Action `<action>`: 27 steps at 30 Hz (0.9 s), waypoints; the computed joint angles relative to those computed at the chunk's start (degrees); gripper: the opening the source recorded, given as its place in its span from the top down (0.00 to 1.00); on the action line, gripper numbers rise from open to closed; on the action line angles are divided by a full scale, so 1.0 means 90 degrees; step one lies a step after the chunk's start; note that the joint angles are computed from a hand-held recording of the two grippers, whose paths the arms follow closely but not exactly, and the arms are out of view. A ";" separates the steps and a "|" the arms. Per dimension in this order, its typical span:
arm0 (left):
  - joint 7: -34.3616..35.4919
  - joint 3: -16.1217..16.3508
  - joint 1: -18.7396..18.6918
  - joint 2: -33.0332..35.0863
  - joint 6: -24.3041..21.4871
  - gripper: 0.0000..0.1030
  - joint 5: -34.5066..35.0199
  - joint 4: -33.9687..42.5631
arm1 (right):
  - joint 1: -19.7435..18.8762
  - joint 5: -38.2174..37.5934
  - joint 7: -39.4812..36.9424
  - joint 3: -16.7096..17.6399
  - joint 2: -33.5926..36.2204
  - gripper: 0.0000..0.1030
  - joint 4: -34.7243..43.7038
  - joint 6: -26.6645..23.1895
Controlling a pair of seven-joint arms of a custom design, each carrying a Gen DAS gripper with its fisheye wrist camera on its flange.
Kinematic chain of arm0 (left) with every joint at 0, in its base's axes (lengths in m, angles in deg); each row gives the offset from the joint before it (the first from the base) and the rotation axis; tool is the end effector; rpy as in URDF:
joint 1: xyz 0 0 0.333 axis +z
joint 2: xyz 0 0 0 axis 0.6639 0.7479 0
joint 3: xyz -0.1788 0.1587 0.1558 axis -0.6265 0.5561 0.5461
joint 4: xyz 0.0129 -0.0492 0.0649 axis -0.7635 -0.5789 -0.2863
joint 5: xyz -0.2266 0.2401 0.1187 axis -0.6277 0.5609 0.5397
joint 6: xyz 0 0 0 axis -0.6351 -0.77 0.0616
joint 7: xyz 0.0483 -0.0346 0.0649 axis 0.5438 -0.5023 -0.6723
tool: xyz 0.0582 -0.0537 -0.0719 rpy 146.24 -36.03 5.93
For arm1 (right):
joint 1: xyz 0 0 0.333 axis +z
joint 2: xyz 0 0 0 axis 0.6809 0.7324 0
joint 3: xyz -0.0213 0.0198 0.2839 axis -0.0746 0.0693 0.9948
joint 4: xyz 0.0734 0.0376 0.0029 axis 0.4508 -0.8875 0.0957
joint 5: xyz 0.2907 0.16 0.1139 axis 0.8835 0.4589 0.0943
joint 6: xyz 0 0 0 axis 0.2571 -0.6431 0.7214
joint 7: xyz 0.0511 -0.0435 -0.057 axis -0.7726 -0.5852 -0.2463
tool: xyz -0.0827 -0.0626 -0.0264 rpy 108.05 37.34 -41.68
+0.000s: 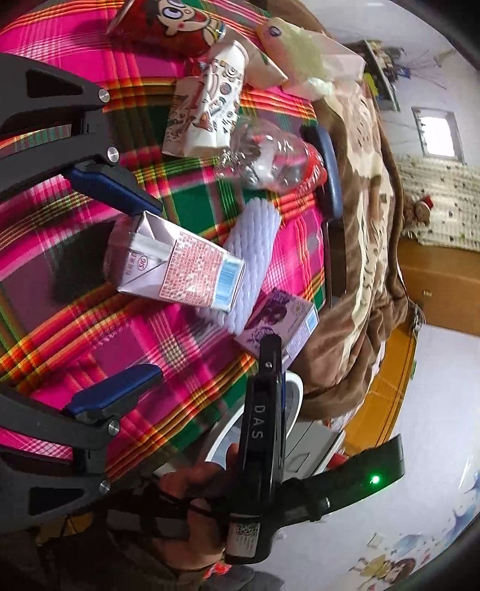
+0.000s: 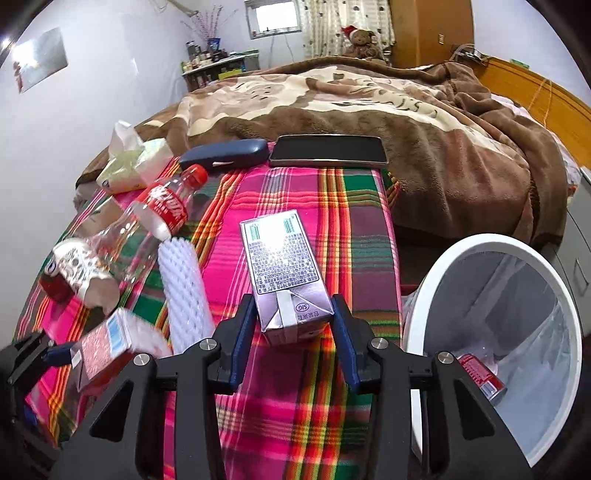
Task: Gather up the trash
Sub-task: 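Grasp the white juice carton with the right gripper while the left gripper grasps the pink carton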
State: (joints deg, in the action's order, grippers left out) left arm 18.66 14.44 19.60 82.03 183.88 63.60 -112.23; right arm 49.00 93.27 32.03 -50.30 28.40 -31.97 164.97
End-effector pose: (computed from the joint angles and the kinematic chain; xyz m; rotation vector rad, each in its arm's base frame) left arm 0.4721 -0.3294 0.2861 -1.7422 1.9885 -0.9225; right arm 0.5488 0.1789 0.3015 -2.0849 1.3346 -0.3287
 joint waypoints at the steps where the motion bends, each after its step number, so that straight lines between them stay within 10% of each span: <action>1: 0.0104 -0.0002 -0.0045 -0.0026 -0.0220 0.22 -0.0103 -0.0020 | -0.0087 0.0066 -0.0108 0.0084 -0.0027 0.59 -0.0035 -0.0014; 11: 0.0438 0.0179 -0.0062 0.0353 -0.0242 0.22 -0.0801 0.0395 | -0.0157 0.0688 -0.0683 0.0116 -0.0070 0.59 -0.0023 -0.0125; 20: 0.1224 0.0366 -0.0420 0.0448 -0.0530 0.60 -0.1706 0.0441 | -0.0077 0.1574 -0.1484 0.0076 -0.0140 0.60 -0.0029 -0.0156; 27: 0.1246 0.0447 -0.0650 0.0383 -0.0658 0.61 -0.1827 0.0427 | 0.0161 0.2335 -0.2090 -0.0194 -0.0249 0.60 -0.0040 -0.0258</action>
State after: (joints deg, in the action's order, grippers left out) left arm 29.88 18.46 13.75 85.48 177.96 47.16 -108.39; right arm 50.45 114.29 13.22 -52.04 26.16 -32.33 162.65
